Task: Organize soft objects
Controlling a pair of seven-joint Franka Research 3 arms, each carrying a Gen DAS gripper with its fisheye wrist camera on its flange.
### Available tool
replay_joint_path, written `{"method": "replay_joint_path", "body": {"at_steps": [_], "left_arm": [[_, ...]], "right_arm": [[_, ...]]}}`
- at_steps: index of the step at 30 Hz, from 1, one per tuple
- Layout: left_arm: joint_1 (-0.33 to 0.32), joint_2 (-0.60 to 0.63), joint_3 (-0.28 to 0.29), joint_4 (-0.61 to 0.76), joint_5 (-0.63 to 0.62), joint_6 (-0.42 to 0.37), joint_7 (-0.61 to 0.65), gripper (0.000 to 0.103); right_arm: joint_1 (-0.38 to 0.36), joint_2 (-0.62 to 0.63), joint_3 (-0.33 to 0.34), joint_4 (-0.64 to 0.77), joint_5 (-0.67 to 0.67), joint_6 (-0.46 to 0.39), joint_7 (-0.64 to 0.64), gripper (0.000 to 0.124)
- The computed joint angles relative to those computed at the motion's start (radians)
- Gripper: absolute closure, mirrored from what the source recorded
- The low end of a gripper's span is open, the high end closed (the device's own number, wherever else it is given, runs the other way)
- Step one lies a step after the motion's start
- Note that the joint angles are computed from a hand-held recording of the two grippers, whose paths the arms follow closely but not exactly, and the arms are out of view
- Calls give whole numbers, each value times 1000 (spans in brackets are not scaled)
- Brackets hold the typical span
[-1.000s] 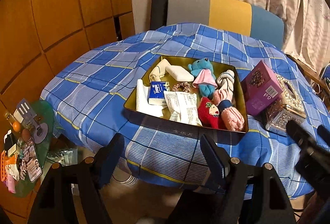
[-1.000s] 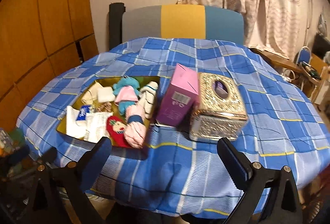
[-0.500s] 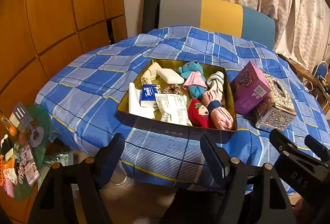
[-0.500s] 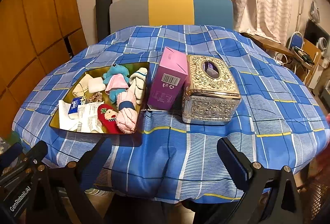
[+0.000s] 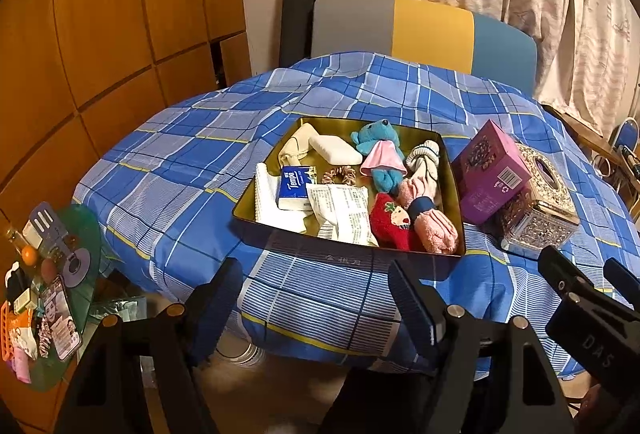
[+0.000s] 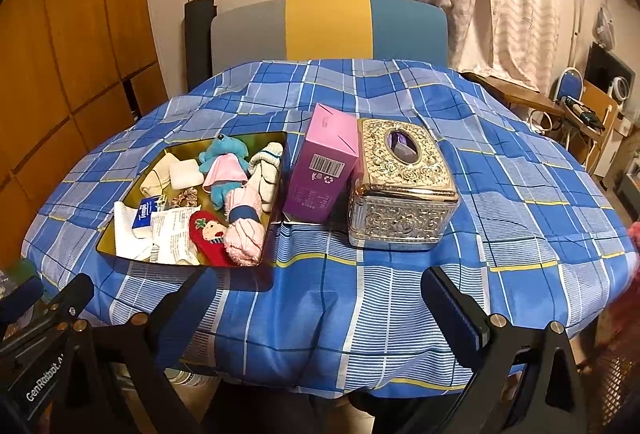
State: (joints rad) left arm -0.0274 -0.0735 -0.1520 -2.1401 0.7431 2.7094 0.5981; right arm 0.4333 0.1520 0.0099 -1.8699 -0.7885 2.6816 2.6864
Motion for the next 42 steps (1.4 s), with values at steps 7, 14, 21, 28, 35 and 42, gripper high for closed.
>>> {"method": "replay_joint_path", "body": {"at_steps": [7, 14, 21, 28, 35, 42], "left_arm": [[0, -2, -1, -2, 4, 1, -2, 27], [-4, 6, 1, 0, -14, 3, 17, 27], [-5, 6, 3, -3, -31, 5, 26, 27], [-5, 9, 3, -2, -34, 6, 30, 27], [-5, 12, 6, -4, -58, 14, 43, 27], [-7, 19, 9, -3, -95, 18, 74, 27]], "right_arm": [[0, -1, -1, -1, -8, -1, 8, 21], [-1, -1, 0, 0, 2, -2, 1, 21], [-4, -2, 0, -5, 12, 3, -7, 21], [-4, 0, 0, -5, 17, 4, -12, 21], [-3, 4, -2, -1, 23, 4, -20, 21], [0, 8, -4, 1, 31, 1, -23, 21]]}}
